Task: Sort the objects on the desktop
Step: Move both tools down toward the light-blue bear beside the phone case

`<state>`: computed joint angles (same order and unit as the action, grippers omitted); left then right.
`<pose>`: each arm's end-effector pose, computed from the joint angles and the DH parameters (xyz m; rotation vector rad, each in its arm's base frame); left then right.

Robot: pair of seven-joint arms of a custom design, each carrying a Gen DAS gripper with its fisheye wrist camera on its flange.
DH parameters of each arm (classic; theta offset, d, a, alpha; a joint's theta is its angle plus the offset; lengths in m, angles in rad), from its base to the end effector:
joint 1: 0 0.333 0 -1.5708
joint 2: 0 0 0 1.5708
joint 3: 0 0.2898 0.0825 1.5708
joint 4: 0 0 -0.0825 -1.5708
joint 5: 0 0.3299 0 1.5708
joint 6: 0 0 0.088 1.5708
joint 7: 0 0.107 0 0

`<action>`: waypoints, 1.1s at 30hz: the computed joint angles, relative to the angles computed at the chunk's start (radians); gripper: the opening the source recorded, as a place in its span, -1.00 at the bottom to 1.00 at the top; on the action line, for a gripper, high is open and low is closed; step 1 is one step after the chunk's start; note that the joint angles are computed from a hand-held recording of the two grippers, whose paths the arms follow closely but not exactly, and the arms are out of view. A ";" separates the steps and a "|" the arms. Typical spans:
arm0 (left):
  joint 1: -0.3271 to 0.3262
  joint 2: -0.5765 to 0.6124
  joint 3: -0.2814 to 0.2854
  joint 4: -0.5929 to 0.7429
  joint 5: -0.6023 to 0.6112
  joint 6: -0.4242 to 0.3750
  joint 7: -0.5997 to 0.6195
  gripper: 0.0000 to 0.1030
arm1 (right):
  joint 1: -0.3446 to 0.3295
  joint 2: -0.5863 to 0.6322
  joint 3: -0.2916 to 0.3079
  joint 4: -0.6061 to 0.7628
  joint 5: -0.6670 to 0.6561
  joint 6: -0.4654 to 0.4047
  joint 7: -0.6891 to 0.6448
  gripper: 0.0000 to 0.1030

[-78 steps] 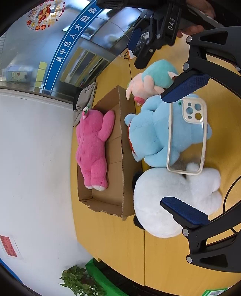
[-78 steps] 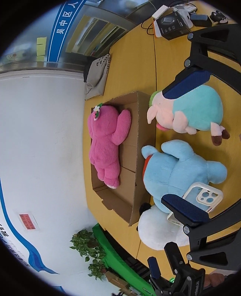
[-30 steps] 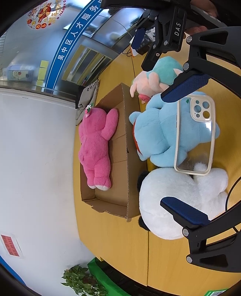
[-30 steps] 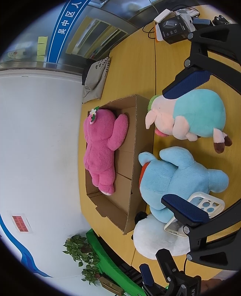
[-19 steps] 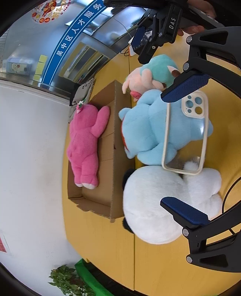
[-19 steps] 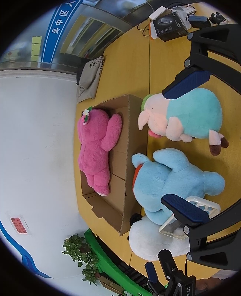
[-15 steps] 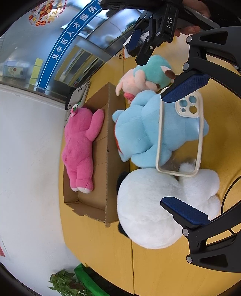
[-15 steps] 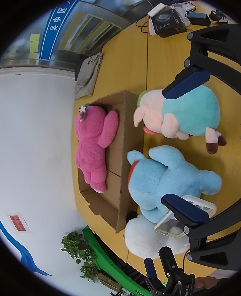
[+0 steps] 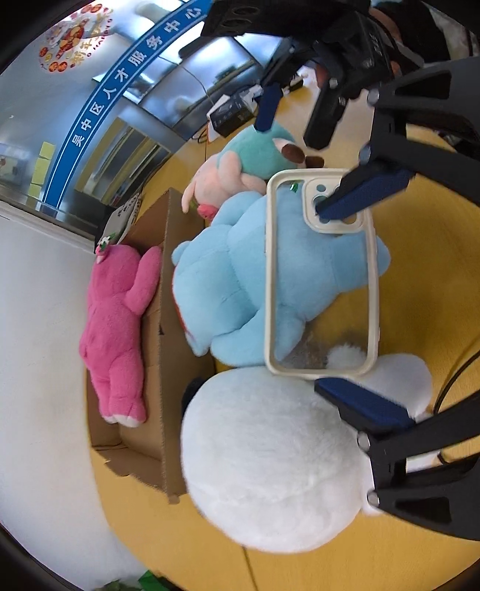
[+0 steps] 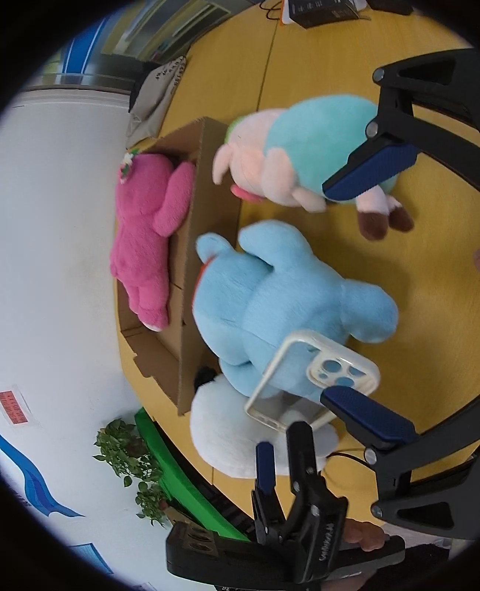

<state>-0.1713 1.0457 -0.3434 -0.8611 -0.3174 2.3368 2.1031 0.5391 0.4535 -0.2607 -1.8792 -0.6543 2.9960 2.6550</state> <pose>0.7090 -0.2619 0.3375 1.3103 -2.6077 1.0757 0.5793 0.2297 0.3518 -1.6600 1.8762 -0.6069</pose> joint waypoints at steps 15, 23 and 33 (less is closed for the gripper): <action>0.004 0.117 -0.005 0.196 0.009 -0.121 -0.057 -0.10 | -0.043 0.069 0.072 0.070 0.170 -0.046 -0.165 0.08; 0.057 -0.001 -0.040 -0.002 -0.093 -0.043 0.048 0.21 | -0.029 0.043 0.036 0.043 0.156 -0.059 -0.143 -0.24; 0.033 0.046 0.004 0.073 -0.046 -0.074 -0.032 0.53 | -0.133 0.055 0.161 0.044 0.245 -0.058 -0.292 -0.60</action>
<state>-0.1386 1.0914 -0.3393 -0.7878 -0.3632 2.2633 2.0710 0.4066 0.5089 -0.0993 -1.8349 -0.4090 2.9380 2.3625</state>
